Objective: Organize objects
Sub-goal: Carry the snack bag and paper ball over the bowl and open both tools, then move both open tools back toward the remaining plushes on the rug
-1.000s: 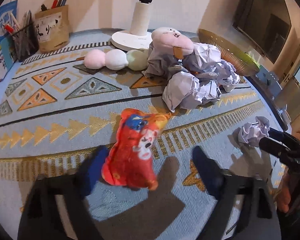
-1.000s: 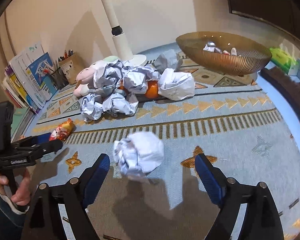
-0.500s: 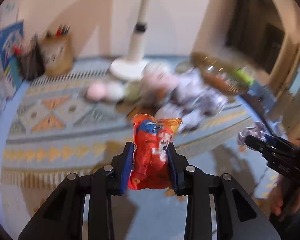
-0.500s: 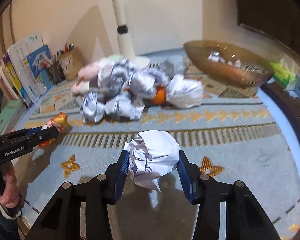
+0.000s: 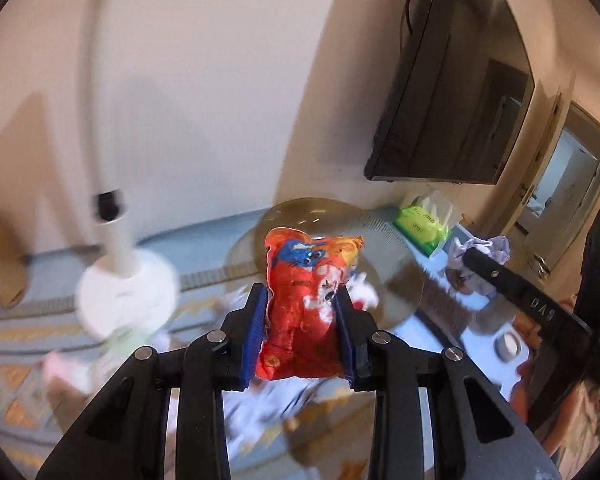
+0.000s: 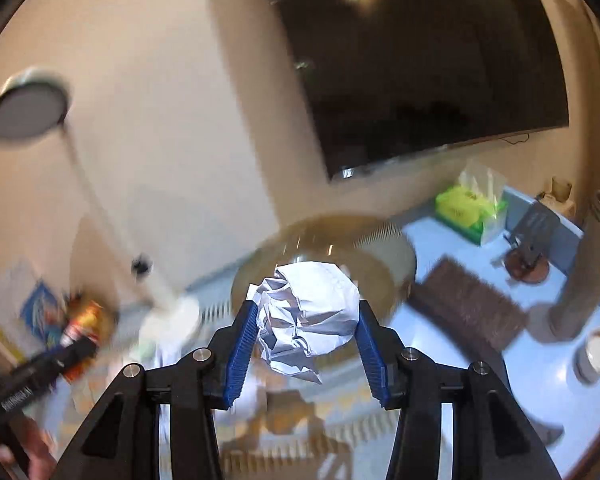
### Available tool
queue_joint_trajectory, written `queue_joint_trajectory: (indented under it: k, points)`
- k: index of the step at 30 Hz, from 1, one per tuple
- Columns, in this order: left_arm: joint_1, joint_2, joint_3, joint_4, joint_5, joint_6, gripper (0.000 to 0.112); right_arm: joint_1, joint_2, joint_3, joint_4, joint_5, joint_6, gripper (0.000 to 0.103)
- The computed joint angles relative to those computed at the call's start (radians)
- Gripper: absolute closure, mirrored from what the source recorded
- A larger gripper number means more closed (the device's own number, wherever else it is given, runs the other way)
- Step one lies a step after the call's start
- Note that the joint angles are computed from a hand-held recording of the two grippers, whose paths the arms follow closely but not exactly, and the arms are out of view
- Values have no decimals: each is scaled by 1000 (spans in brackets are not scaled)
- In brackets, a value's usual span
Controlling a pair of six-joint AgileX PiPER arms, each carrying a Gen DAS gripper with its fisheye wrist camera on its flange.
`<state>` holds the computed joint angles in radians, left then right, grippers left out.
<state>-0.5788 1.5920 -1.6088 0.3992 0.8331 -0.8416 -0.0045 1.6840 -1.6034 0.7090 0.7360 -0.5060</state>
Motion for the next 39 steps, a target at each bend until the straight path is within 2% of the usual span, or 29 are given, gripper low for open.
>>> queue_joint_trajectory:
  k: [5, 8, 9, 10, 12, 13, 14, 16, 18, 19, 22, 26, 29, 31, 33, 36, 38, 39]
  points:
    - [62, 261, -257, -135, -2, 77, 83, 41, 235, -297, -176, -8, 186, 55]
    - [63, 412, -448, -129, 74, 93, 81, 58, 360, -449, -284, 14, 274, 56]
    - [61, 453, -509, -125, 101, 106, 78, 62, 407, -510, -312, 36, 303, 56]
    - [59, 488, -556, -121, 113, 110, 63, 62, 434, -543, -326, 50, 318, 55]
    - [59, 514, -587, -132, 128, 132, 43, 66, 492, -619, -367, 79, 353, 52]
    - [58, 501, -559, -138, 93, 142, 43, 69, 526, -667, -401, 104, 372, 36]
    - [61, 474, -510, -151, 40, 159, 43, 70, 539, -686, -421, 114, 385, 25]
    - [56, 427, -467, -157, 9, 169, 43, 47, 520, -642, -360, 98, 349, 23]
    - [50, 357, -410, -164, -20, 169, 43, 6, 460, -546, -199, 73, 244, 23]
    - [43, 302, -362, -144, -40, 155, 43, -11, 415, -482, -133, 50, 196, 23]
    - [3, 147, -229, -31, -80, 64, 41, -27, 295, -348, -72, 7, 135, 19]
    - [-40, -64, -84, 84, -65, -18, 41, -38, 143, -197, 41, 26, 7, 13]
    - [-72, -222, -2, 157, -12, -67, 35, -35, 32, -98, 111, 68, -65, 12]
    - [-106, -341, 60, 239, 25, -127, 9, -24, -34, -45, 145, 98, -97, 10]
    - [-179, -447, 120, 393, 89, -230, 10, -6, -98, 5, 172, 121, -116, 8]
    - [-314, -586, 184, 535, 263, -271, 10, 42, -196, 133, 203, 98, -174, 1]
    - [-374, -683, 286, 577, 341, -313, 10, 89, -271, 300, 252, 26, -277, 0]
    - [-377, -732, 360, 590, 355, -351, 10, 115, -295, 375, 267, -29, -315, 0]
